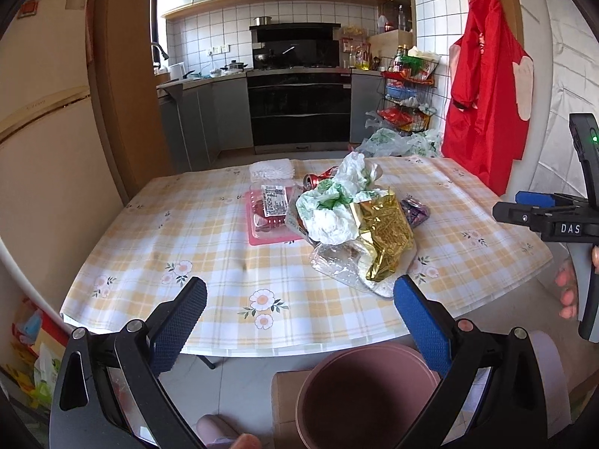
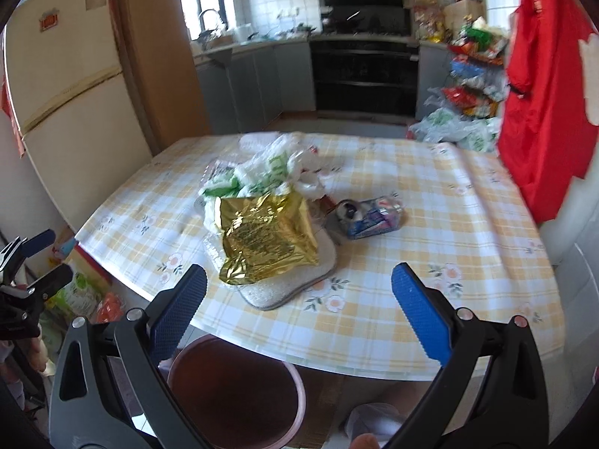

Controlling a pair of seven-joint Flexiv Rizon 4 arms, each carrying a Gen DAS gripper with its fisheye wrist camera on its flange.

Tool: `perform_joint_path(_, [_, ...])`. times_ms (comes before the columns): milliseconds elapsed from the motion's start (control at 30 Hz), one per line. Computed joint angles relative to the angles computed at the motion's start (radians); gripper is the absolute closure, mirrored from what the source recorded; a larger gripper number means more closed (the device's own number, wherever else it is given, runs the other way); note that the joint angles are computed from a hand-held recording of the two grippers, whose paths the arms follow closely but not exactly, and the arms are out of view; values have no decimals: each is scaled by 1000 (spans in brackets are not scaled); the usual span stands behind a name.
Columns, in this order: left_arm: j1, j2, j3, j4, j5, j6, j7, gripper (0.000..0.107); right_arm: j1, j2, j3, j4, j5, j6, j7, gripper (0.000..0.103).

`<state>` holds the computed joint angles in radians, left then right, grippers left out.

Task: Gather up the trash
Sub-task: 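Grasp the gold foil bag with the right tool while the left tool reaches the plastic bags, then grasp the white-green plastic bags with the left tool and carry them over the bin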

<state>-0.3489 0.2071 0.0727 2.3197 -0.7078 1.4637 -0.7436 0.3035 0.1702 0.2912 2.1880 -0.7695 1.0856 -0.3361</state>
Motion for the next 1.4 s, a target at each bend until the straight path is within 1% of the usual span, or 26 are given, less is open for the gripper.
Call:
perform_joint_path(67, [19, -34, -8, -20, 9, 17, -28, 9, -6, -48, -1, -30, -74, -38, 34, 6])
perform_joint_path(100, [33, -53, -15, -33, 20, 23, -48, 9, 0, -77, -8, -45, -89, -40, 37, 6])
perform_joint_path(167, [60, -80, -21, -55, 34, 15, -77, 9, 5, -134, -36, -56, -116, 29, 60, 6])
perform_joint_path(233, [75, -103, -25, -78, 18, -10, -79, 9, 21, -199, -60, -78, -118, 76, 58, 6])
perform_joint_path(300, [91, -122, -34, -90, 15, -11, -76, 10, 47, -263, -87, -109, -166, 102, 71, 6])
perform_joint_path(367, [112, -143, -46, -100, 40, 1, -84, 13, 80, -328, -118, -150, -218, 104, 84, 6])
perform_joint_path(433, [129, -154, -55, -110, 64, -9, -93, 15, 105, -366, -147, -175, -249, 100, 107, 6])
perform_joint_path(533, [132, -165, -67, -115, 39, -9, -66, 16, 133, -425, -185, -220, -264, 83, 146, 6])
perform_joint_path(600, [128, -168, -73, -114, 7, -8, -33, 17, 144, -451, -191, -244, -228, 48, 118, 6])
perform_joint_path(633, [127, -172, -77, -115, -1, -8, -22, 17, 144, -457, -192, -246, -211, 49, 104, 6])
perform_joint_path(733, [127, -181, -86, -118, -14, -12, -2, 20, 132, -451, -199, -223, -172, 99, 77, 7])
perform_joint_path(833, [129, -192, -95, -126, -33, -27, 12, 24, 115, -418, -200, -178, -140, 169, 69, 9])
perform_joint_path(933, [125, -198, -105, -129, -64, -38, 32, 25, 98, -375, -208, -122, -124, 247, 103, 10])
perform_joint_path(1067, [122, -202, -114, -132, -71, -67, 31, 25, 70, -315, -226, -51, -178, 311, 187, 10])
perform_joint_path(1200, [123, -216, -123, -154, -82, -121, 6, 26, 27, -270, -222, -11, -261, 326, 266, 10])
perform_joint_path(1300, [124, -246, -139, -192, -90, -151, -14, 26, -10, -247, -209, 9, -302, 339, 299, 10])
perform_joint_path(1400, [124, -300, -167, -250, -86, -159, -37, 26, -43, -227, -199, 28, -339, 352, 327, 10])
